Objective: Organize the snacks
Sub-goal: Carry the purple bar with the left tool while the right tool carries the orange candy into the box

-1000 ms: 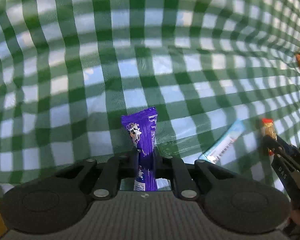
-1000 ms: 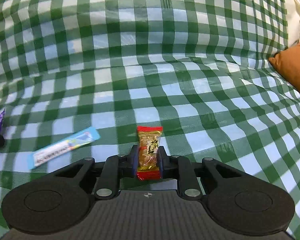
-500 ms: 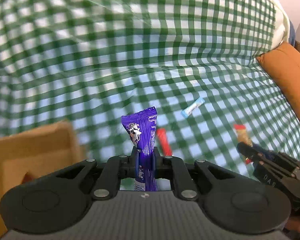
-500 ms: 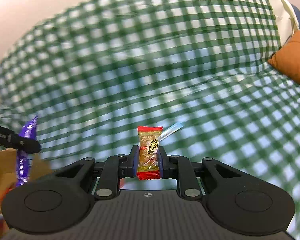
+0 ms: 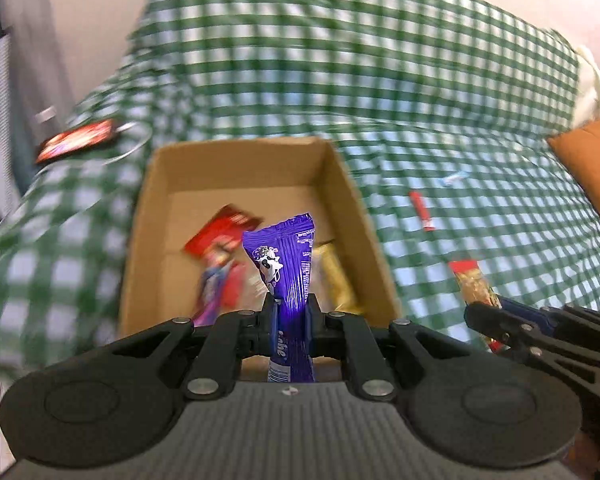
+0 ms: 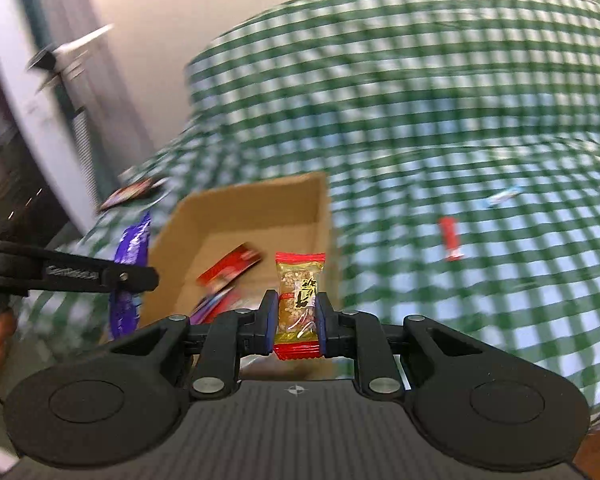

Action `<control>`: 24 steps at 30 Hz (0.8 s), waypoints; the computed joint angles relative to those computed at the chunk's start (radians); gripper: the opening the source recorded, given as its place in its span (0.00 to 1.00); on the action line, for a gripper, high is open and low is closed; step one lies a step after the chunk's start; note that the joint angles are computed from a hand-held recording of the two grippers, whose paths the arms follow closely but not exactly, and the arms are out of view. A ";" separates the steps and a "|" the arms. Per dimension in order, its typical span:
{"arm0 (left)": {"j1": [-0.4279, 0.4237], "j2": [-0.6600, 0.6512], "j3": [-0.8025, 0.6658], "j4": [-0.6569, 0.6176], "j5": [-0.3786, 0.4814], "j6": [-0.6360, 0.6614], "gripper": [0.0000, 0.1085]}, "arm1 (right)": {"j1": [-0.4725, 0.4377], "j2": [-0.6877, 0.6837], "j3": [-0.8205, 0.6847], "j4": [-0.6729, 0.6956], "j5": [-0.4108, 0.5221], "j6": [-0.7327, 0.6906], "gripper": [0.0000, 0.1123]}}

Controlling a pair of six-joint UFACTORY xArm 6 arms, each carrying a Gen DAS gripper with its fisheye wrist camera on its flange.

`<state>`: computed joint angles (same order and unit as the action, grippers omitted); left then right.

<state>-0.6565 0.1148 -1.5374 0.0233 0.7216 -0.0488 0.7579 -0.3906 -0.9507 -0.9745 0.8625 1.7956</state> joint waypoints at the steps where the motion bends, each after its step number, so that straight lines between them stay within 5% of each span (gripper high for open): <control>1: 0.013 -0.043 0.056 -0.003 -0.021 -0.005 0.12 | 0.026 0.022 -0.029 0.003 0.017 -0.012 0.19; 9: 0.069 -0.228 0.291 -0.066 -0.140 0.055 0.12 | 0.140 0.152 -0.199 0.019 0.117 -0.102 0.19; 24: 0.095 -0.237 0.317 -0.171 -0.161 0.127 0.12 | 0.171 0.226 -0.298 0.054 0.179 -0.177 0.19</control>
